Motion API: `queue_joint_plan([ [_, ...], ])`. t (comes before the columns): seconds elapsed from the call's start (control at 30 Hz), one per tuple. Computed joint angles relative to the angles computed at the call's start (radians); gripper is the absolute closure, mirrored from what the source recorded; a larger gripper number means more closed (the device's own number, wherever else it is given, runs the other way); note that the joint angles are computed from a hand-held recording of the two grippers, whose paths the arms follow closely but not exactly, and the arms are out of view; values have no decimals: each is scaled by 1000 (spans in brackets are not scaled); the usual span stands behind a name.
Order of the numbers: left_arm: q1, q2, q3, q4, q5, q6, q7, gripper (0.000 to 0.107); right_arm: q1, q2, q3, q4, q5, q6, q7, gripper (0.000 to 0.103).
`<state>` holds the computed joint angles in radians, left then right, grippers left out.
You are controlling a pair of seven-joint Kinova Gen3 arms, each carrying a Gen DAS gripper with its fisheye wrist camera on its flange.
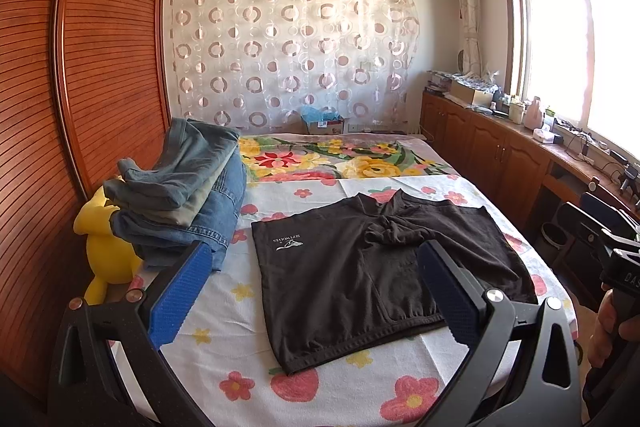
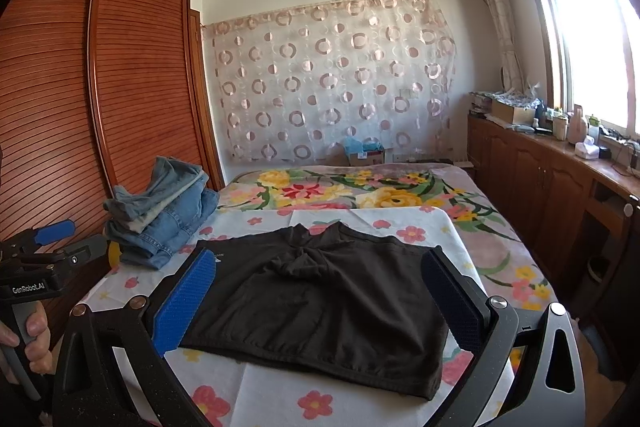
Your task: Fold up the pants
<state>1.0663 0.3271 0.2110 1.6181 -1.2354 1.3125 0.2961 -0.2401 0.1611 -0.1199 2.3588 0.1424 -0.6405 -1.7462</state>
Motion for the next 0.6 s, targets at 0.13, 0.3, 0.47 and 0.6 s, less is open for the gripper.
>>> queue_joint_plan([
  [0.13, -3, -1, -1, 2, 0, -5, 1, 5, -4, -2, 0, 2, -8, 3, 5, 1],
  [0.3, -5, -4, 0, 6, 1, -8, 1, 5, -4, -2, 0, 2, -8, 2, 5, 1],
  [0.47, -7, -3, 0, 3, -6, -15, 4, 5, -4, -1, 0, 1, -8, 1, 5, 1],
  [0.6, -7, -2, 0, 0, -4, -13, 2, 5, -5, -2, 1, 2, -12, 0, 8, 1],
])
